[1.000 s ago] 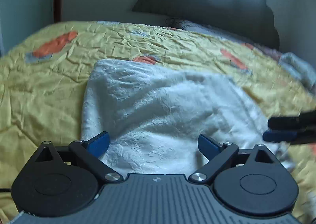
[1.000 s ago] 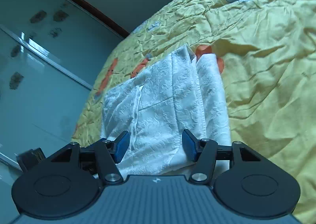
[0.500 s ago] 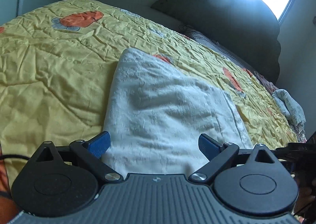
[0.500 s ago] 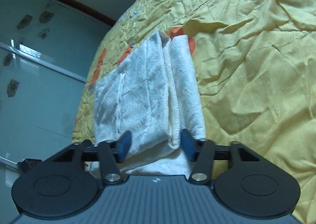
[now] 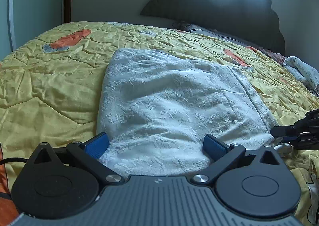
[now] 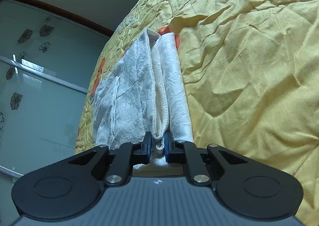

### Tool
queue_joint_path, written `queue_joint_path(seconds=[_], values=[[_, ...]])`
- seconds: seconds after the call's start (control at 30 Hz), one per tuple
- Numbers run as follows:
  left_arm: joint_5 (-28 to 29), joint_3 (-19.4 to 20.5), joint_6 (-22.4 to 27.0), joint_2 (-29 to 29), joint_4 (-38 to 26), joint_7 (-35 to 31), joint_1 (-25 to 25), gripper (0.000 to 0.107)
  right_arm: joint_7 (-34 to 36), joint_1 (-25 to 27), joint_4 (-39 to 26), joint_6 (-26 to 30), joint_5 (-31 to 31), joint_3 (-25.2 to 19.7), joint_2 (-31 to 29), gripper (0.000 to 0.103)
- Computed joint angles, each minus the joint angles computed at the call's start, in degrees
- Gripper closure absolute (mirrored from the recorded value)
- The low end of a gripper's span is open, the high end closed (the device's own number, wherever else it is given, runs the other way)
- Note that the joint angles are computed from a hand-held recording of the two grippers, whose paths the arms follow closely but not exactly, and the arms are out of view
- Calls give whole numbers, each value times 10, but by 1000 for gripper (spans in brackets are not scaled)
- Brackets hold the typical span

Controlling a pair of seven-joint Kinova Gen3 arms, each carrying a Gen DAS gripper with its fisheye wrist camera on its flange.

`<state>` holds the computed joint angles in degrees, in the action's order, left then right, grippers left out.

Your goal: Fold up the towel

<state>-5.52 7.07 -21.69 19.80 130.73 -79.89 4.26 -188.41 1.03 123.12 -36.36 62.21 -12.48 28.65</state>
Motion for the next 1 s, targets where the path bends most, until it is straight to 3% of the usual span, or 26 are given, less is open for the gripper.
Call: queue_joint_path(seconds=[0.1, 0.2, 0.27, 0.33, 0.43, 0.5, 0.6, 0.7, 0.77, 0.87, 0.93, 1.0], values=[[-33, 19, 47, -30, -4, 45, -29, 6, 32, 24, 28, 28, -53, -31, -34, 82], [-61, 67, 64, -76, 12, 107, -86, 6, 51, -29, 32, 89, -77, 9, -110, 80], [-90, 90, 29, -96, 33, 132, -108, 6, 37, -75, 9, 101, -47, 46, -125, 77], [-115, 83, 7, -95, 39, 134, -88, 6, 13, -94, -24, 105, 0, 48, -116, 72], [-148, 81, 37, -76, 24, 150, -62, 7, -30, -139, -80, 161, 63, 41, -80, 71], [-150, 78, 42, -55, 22, 154, -55, 7, -13, -160, -85, 166, 69, 56, -49, 71], [-125, 39, 3, -42, 38, 111, -20, 6, 55, -113, -54, 111, 13, 33, -34, 72], [-60, 2, 11, -43, 34, 51, 33, 6, 106, -66, -30, 97, -57, -14, -34, 72], [-23, -9, 42, -51, 22, 26, 53, 6, 143, -70, -19, 135, -103, -31, -66, 71], [47, -39, 75, -69, 13, -16, 91, 6, 193, -23, -18, 174, -122, -107, -98, 68], [89, -71, 89, -74, 8, -49, 128, 6, 196, 12, -33, 204, -110, -160, -91, 68], [119, -77, 93, -68, 4, -85, 138, 6, 214, 22, -54, 251, -117, -192, -67, 68]])
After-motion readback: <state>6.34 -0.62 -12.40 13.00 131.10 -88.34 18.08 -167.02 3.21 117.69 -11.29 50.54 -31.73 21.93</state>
